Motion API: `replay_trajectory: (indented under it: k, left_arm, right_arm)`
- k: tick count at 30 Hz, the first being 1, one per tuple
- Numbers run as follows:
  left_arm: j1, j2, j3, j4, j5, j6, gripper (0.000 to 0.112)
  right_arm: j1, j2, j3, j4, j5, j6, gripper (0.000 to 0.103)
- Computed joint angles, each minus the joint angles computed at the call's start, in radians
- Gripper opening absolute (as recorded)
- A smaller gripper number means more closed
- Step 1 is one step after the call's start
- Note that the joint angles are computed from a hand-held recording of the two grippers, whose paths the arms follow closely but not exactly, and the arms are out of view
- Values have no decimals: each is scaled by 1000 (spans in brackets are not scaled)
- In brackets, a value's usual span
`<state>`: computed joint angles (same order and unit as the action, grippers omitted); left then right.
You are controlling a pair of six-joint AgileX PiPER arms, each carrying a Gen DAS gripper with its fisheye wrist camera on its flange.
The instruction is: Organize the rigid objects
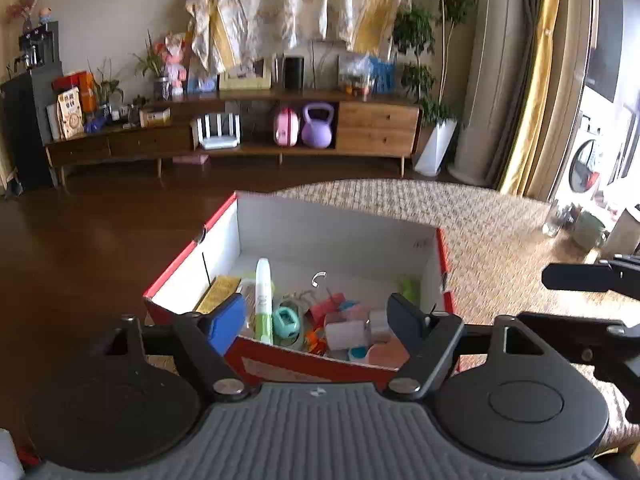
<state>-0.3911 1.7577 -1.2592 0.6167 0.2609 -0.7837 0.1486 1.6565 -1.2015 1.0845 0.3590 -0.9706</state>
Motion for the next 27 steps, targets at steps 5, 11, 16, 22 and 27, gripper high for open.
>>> replay_trajectory:
  k: [5,11,16,22,27]
  left_arm:
    - [-23,-40,37,108,2,-140,94]
    - [-54,-72,77,260,-1,-307,102]
    - [-82,-85,80,249,20,-294,103]
    - [-116,-93,97,359,50,-376,103]
    - [-145,-95,114,509,83,-492,103]
  right_arm:
    - [6,-57,85,151,-59,-167,103]
    - [7,-86,129,277,-88,-276,103]
    - [-8,-101,151,345,-82,-329,103]
    - [-15,-109,164,363,-72,-342,103]
    - [-20,-119,178,377,-68,-346,103]
